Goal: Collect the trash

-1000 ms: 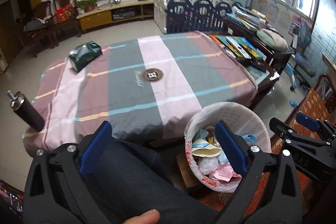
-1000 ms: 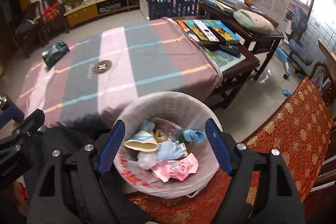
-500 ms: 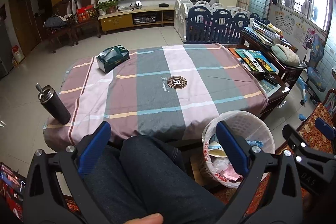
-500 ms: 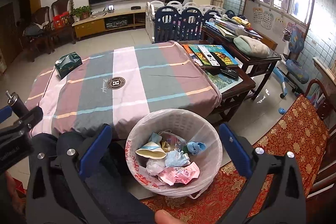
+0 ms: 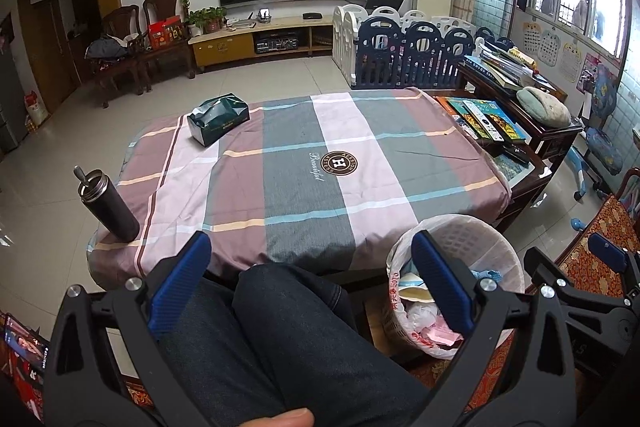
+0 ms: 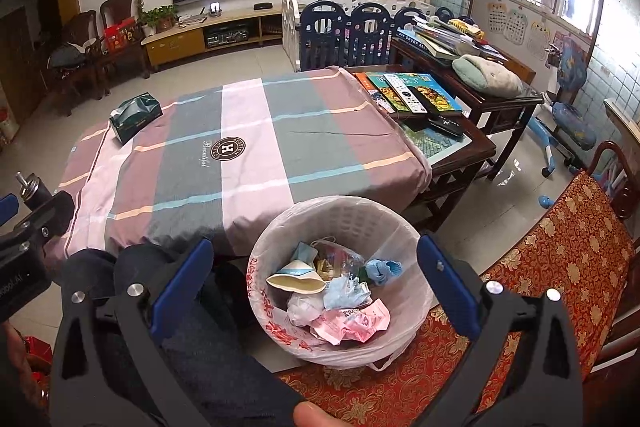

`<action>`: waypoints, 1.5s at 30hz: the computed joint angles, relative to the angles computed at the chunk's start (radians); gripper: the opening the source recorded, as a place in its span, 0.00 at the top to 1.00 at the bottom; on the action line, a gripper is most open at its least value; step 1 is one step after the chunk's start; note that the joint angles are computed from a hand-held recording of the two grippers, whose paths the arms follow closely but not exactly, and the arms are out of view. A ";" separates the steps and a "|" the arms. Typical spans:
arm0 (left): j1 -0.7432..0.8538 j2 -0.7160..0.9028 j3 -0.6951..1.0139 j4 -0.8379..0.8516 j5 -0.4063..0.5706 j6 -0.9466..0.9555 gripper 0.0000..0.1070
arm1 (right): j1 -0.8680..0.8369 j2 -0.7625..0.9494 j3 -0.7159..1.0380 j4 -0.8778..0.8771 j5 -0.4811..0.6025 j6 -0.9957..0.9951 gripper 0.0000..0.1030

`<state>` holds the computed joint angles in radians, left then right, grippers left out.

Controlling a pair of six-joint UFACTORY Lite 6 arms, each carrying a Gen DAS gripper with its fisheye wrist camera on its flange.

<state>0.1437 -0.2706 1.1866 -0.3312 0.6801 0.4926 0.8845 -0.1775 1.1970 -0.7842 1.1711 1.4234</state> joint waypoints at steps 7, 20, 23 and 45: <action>0.002 0.004 0.004 -0.007 0.002 0.010 0.07 | -0.001 -0.001 -0.002 0.001 -0.001 0.000 0.03; 0.001 0.006 0.005 -0.006 0.001 0.011 0.07 | 0.000 -0.003 0.003 0.005 0.003 -0.003 0.03; 0.003 0.007 0.006 -0.009 0.002 0.013 0.07 | 0.000 -0.003 0.003 0.004 0.003 -0.002 0.03; -0.004 -0.007 -0.013 -0.004 0.000 0.012 0.07 | -0.001 -0.002 0.005 0.010 0.001 -0.003 0.03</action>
<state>0.1395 -0.2771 1.1735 -0.3348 0.6803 0.5050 0.8831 -0.1795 1.2023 -0.7745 1.1722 1.4200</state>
